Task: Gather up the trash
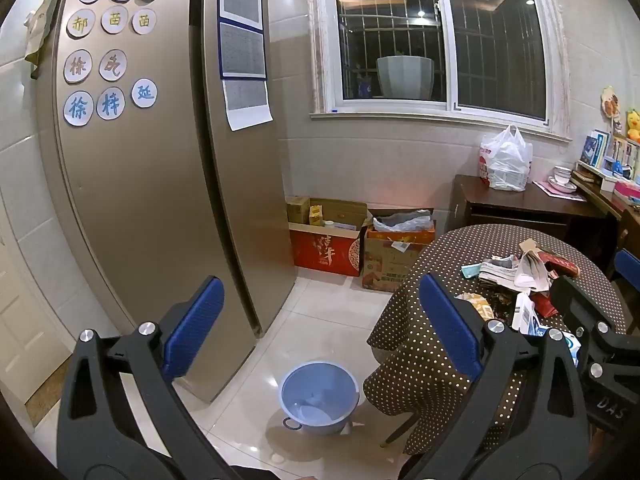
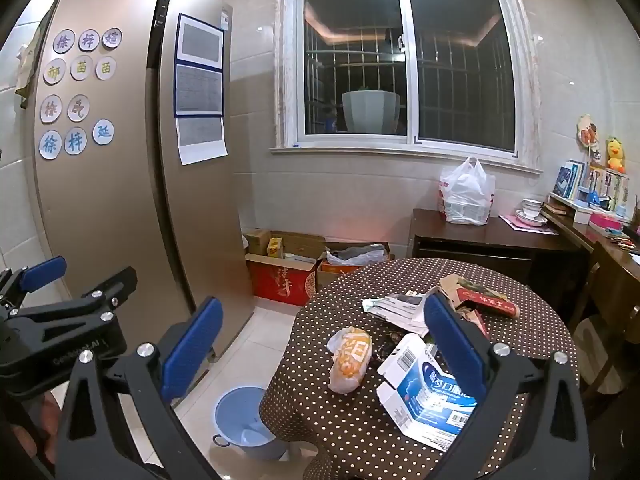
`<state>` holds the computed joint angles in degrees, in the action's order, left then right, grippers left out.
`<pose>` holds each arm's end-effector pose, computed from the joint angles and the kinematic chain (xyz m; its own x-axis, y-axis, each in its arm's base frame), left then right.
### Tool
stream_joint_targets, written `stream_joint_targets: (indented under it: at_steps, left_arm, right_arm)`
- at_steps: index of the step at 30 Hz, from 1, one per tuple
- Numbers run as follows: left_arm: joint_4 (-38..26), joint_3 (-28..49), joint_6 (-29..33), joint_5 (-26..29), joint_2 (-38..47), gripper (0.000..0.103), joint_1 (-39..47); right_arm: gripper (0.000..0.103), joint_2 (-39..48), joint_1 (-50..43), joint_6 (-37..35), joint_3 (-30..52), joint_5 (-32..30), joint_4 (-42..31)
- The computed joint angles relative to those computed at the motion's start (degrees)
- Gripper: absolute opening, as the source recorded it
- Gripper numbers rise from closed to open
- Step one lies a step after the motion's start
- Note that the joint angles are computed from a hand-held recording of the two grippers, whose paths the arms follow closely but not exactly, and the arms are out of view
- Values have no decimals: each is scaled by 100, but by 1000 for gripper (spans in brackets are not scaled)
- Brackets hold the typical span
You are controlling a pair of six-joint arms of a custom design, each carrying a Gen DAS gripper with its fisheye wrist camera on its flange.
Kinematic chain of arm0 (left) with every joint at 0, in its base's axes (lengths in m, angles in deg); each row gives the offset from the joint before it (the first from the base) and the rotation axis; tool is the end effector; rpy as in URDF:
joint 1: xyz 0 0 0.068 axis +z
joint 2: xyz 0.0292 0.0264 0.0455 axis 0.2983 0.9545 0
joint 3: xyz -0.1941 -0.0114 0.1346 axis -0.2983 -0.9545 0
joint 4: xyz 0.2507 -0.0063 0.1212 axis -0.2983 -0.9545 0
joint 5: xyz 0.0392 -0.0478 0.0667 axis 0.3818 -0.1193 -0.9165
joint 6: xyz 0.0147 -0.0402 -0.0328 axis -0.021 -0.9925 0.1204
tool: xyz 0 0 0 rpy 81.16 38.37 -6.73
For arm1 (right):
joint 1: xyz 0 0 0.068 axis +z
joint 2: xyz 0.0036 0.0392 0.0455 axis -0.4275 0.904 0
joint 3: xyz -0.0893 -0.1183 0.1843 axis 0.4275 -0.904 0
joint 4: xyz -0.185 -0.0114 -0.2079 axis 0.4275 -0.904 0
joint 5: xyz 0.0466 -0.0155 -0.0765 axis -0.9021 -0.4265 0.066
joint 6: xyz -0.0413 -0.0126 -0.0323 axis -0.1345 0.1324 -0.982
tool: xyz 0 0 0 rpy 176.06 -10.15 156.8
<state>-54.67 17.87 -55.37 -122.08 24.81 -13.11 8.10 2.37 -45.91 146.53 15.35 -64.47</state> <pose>0.2223 -0.0993 0.3433 -0.3899 -0.1081 -0.9145 -0.4068 0.9111 0.0658 0.2545 0.1298 0.3187 -0.3178 -0.1154 -0.9411 -0.3739 0.9274 0.0125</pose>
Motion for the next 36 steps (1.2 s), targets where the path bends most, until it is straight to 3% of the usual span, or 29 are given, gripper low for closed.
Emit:
stream_joint_targets:
  at_steps: [20, 36]
  left_arm:
    - [-97, 97, 0, 49, 66, 96, 36]
    - [26, 159, 57, 260, 373, 96, 151]
  right_arm:
    - [99, 49, -3, 15, 78, -23, -50]
    - [99, 284, -454, 109, 116, -522, -6]
